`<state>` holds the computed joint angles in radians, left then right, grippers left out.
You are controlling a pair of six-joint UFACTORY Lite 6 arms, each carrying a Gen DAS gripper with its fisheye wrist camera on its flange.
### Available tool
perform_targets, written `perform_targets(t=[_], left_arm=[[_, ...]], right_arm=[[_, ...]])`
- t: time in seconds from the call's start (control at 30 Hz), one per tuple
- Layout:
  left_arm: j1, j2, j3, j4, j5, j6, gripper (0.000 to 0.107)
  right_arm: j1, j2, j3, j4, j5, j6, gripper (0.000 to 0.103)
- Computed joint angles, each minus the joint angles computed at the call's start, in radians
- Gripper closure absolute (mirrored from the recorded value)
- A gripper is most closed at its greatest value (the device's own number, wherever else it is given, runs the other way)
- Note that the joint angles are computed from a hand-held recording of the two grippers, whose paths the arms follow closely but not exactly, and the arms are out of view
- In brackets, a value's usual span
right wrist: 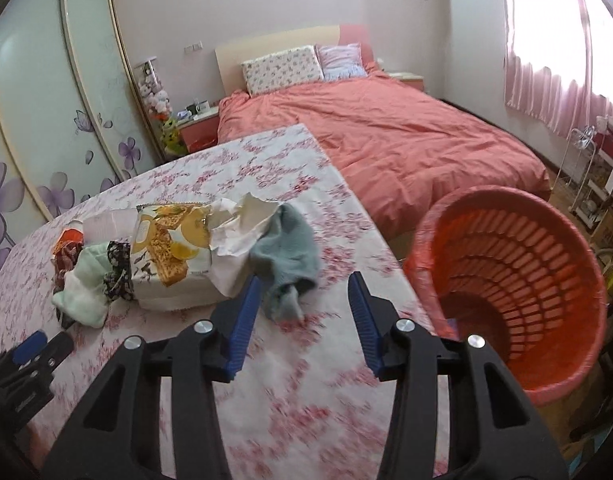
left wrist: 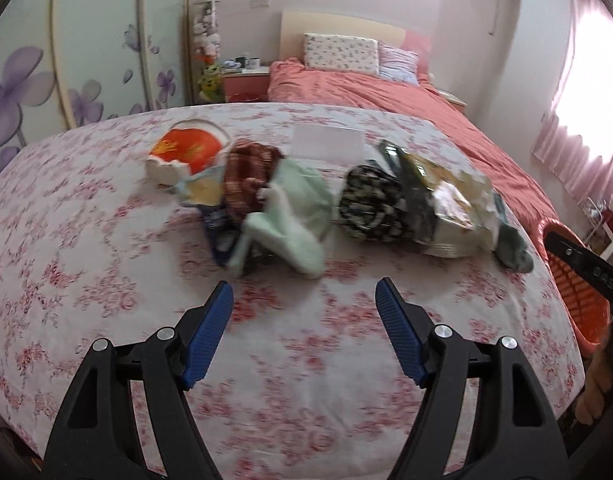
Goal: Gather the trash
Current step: 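Move the right gripper to the grey-green sock and grasp it, then grasp the brown plaid scrunchie with the left gripper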
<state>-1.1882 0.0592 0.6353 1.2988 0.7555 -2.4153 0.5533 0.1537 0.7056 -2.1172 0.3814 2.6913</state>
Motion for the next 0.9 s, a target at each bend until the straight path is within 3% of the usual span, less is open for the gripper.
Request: perform_targets(t=[0.3, 0.4, 0.47, 0.53, 0.9], left_arm=[[0.035, -0.104, -0.119, 0.032, -0.024, -0.058, 0.034], [0.056, -0.125, -0.150, 0.051, -0.040, -0.085, 0.034], [0.065, -0.137, -0.166, 0.057, -0.044, -0.097, 0.034], [0.074, -0.149, -0.180, 0.066, -0.047, -0.109, 0.034], [0.133, -0.164, -0.184, 0.096, -0.065, -0.108, 0.034]], right_arm=[[-0.041, 0.258, 0.252, 0.182, -0.098, -0.221, 0.059], [-0.063, 0.300, 0.281, 0.202, -0.134, -0.251, 0.085], [-0.070, 0.289, 0.257, 0.116, -0.130, -0.165, 0.093], [-0.070, 0.262, 0.221, 0.065, -0.110, -0.110, 0.095], [-0.085, 0.048, 0.005, -0.087, -0.022, 0.065, 0.096]])
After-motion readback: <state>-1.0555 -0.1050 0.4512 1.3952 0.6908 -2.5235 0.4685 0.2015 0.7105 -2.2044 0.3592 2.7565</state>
